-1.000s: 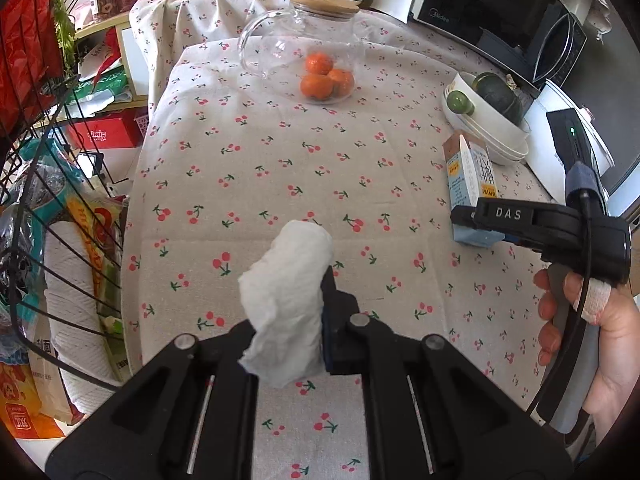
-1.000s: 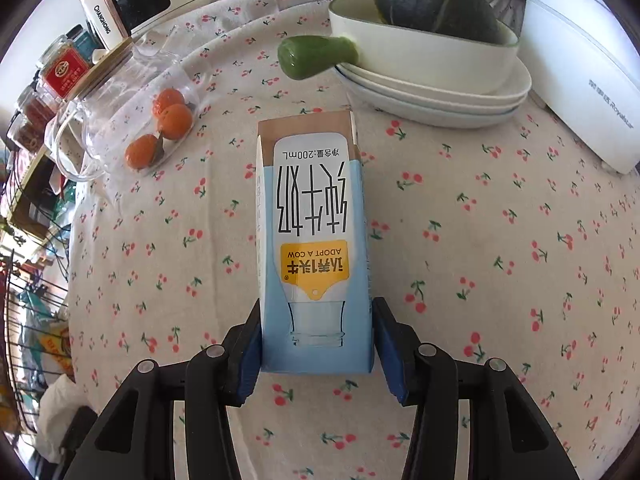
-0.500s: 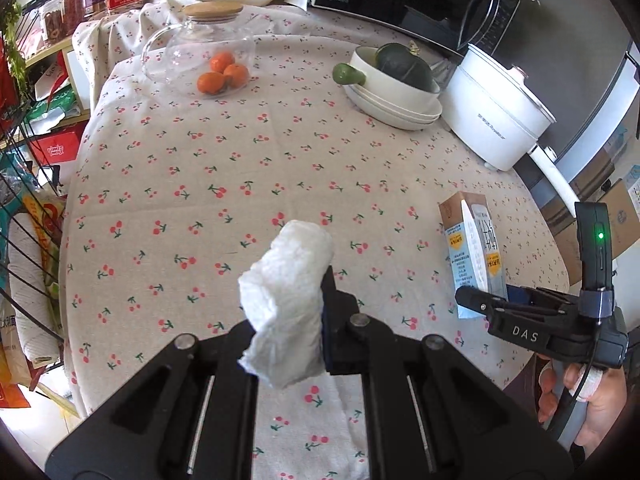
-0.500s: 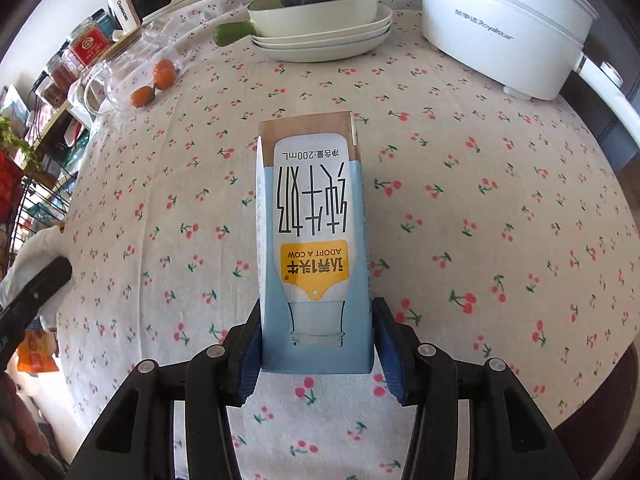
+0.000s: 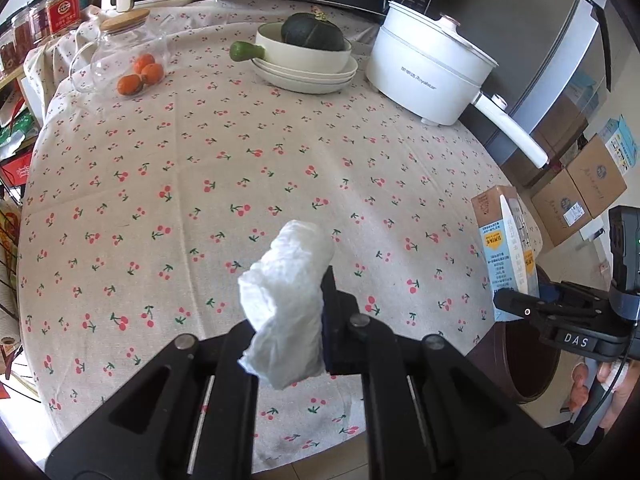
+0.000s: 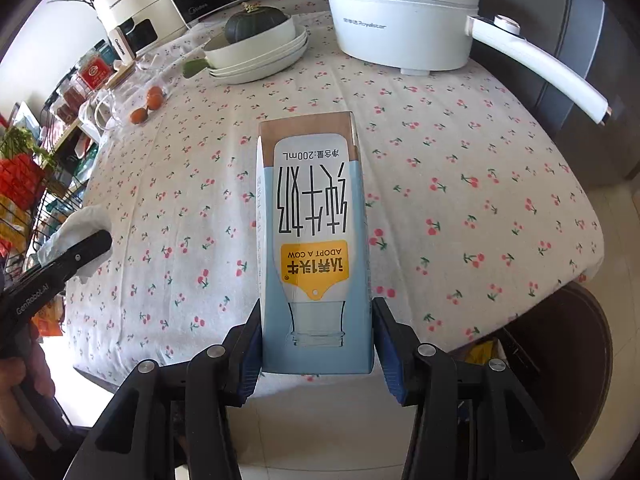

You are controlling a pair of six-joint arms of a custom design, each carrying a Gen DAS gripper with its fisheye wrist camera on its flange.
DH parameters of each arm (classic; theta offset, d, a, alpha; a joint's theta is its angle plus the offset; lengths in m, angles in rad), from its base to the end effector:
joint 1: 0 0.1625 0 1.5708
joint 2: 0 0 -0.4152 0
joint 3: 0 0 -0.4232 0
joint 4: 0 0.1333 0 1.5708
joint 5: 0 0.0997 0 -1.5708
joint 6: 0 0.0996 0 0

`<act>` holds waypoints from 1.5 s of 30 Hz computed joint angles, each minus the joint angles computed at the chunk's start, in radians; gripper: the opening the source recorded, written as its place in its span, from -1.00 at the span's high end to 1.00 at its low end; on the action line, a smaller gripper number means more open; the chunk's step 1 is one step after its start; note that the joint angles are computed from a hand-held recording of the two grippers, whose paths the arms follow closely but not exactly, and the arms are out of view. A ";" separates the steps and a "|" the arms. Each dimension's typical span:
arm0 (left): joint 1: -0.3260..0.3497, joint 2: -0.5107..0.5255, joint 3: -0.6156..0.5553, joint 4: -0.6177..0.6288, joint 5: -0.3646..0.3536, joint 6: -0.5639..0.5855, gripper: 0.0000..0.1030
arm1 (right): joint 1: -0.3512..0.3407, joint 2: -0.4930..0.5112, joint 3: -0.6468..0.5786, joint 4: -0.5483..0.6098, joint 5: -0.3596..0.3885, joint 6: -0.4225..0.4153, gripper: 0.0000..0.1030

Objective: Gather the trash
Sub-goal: 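Carry tissue and milk carton over the bin and release both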

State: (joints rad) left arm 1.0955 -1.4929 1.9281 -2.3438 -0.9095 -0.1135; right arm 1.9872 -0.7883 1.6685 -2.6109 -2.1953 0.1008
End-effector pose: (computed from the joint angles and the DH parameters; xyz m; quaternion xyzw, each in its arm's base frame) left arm -0.0724 -0.5657 0.3569 0.1141 0.9270 -0.2450 0.2601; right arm 0.3411 -0.5857 0.0668 0.1248 -0.9407 0.1518 0.2766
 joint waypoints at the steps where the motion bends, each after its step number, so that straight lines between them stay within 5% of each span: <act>1: -0.005 0.007 0.000 0.000 -0.002 0.005 0.81 | -0.008 -0.020 0.022 -0.008 0.003 0.007 0.01; 8: -0.041 0.052 0.001 -0.006 -0.027 0.049 0.81 | -0.047 -0.156 0.154 -0.074 0.020 0.018 0.01; 23: -0.160 0.202 0.034 -0.020 -0.201 0.139 0.81 | -0.154 -0.446 0.434 -0.129 -0.037 0.087 0.01; 33: -0.206 0.297 0.051 -0.012 -0.328 0.202 0.81 | -0.195 -0.523 0.498 -0.111 -0.074 0.130 0.01; 34: -0.205 0.304 0.047 -0.008 -0.342 0.209 0.72 | -0.195 -0.526 0.501 -0.110 -0.076 0.132 0.01; 36: -0.206 0.318 0.035 0.013 -0.364 0.226 0.20 | -0.198 -0.530 0.502 -0.104 -0.077 0.135 0.01; 38: -0.224 0.311 0.056 -0.027 -0.313 0.231 -0.47 | -0.199 -0.534 0.506 -0.099 -0.081 0.138 0.01; 45: -0.223 0.283 0.054 -0.001 -0.232 0.196 -0.66 | -0.201 -0.537 0.513 -0.088 -0.082 0.150 0.00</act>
State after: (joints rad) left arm 0.8729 -1.2101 1.9824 -2.3450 -1.1413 0.0825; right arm 1.7857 -1.3258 2.1819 -2.6985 -2.2770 0.2510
